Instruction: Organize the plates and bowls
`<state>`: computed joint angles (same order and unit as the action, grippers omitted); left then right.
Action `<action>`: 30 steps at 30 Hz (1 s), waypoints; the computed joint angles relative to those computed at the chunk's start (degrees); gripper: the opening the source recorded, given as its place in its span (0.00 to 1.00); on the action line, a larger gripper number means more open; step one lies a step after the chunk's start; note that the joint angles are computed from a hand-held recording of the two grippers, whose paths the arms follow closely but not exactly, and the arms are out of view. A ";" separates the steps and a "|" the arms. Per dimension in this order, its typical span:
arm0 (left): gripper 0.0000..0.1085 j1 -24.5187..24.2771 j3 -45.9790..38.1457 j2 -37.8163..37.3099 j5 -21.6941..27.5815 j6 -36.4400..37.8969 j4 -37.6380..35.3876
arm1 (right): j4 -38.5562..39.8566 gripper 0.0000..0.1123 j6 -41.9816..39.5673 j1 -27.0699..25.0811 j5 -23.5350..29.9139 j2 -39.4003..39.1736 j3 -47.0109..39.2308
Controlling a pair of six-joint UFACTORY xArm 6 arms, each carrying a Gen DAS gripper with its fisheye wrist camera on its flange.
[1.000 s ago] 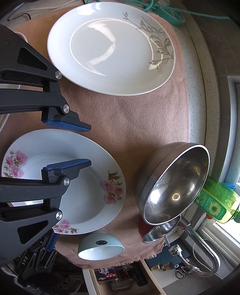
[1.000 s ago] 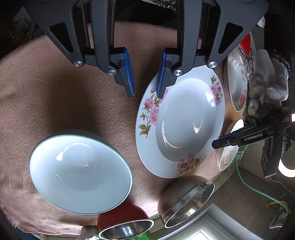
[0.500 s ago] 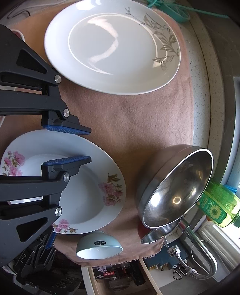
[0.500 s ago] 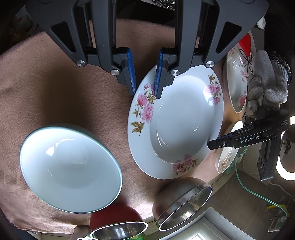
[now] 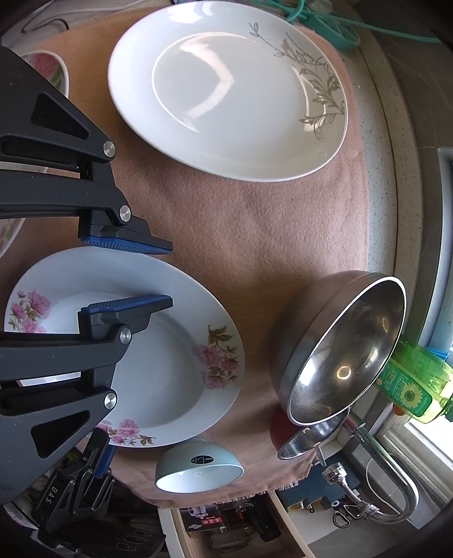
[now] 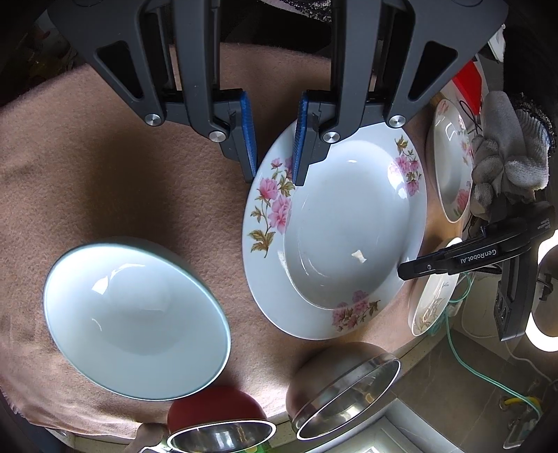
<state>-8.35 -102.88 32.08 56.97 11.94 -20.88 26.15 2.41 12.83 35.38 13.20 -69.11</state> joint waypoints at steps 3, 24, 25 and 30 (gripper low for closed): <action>0.20 -0.09 2.08 -1.36 -0.69 -0.18 -0.14 | -0.21 0.18 -0.02 0.14 0.28 0.20 -0.22; 0.20 -1.29 14.10 -9.26 -5.23 -2.61 -0.16 | -1.20 0.19 -1.22 0.36 1.52 0.87 -0.92; 0.20 -1.30 14.46 -9.50 -5.32 -2.67 -0.22 | -1.23 0.19 -1.22 0.39 1.57 0.94 -0.98; 0.20 -1.48 15.90 -10.45 -5.93 -2.97 -0.13 | -1.54 0.19 -1.07 0.54 1.70 1.33 -1.37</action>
<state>-9.83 -86.98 21.63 51.03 8.97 -21.00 24.61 1.34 13.37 37.08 14.52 -70.48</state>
